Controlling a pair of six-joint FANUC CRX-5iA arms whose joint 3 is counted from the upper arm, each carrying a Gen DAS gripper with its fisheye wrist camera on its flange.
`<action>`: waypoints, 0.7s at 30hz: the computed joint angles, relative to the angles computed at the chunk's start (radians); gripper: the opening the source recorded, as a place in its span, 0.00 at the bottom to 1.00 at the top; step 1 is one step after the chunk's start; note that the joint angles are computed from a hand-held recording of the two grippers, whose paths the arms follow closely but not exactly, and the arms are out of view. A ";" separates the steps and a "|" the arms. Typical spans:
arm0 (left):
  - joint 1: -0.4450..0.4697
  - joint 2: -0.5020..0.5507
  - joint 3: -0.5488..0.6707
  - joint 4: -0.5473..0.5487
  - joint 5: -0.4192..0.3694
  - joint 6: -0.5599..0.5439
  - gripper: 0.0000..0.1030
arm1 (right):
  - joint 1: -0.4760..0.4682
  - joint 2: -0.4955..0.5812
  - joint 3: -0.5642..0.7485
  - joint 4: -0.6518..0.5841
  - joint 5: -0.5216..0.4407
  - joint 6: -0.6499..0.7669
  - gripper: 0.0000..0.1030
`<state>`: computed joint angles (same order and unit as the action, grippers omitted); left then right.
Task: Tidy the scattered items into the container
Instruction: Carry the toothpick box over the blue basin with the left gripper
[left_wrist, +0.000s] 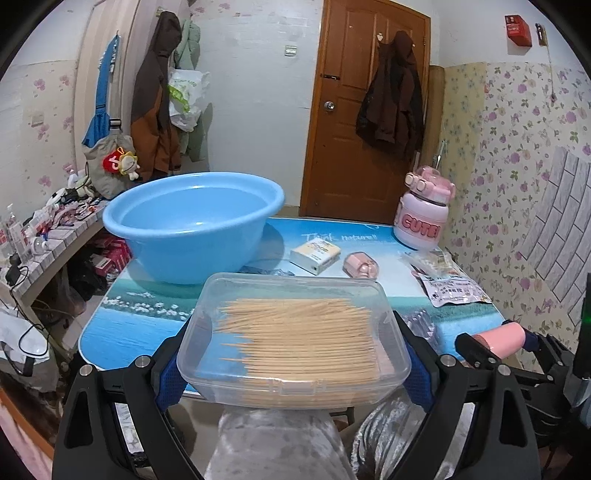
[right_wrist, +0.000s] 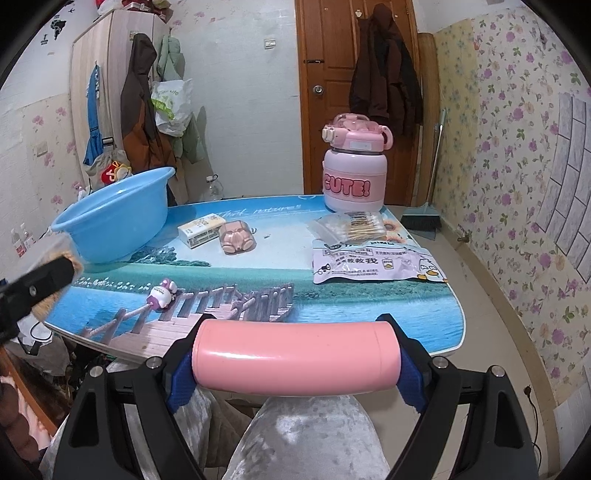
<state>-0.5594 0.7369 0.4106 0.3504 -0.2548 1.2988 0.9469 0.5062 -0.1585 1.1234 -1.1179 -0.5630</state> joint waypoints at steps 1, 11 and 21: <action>0.003 0.002 0.010 -0.019 -0.006 0.020 0.90 | -0.001 0.001 0.003 0.004 0.000 0.007 0.85; 0.042 -0.008 0.091 -0.136 -0.036 0.157 0.90 | -0.034 0.009 0.076 0.055 0.021 0.095 0.85; 0.084 0.026 0.255 -0.245 -0.126 0.267 0.90 | -0.086 0.049 0.213 0.119 0.110 0.235 0.85</action>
<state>-0.4751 0.7627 0.6653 0.1054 -0.3807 1.5657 0.8605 0.5550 0.0543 1.2419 -1.0083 -0.3283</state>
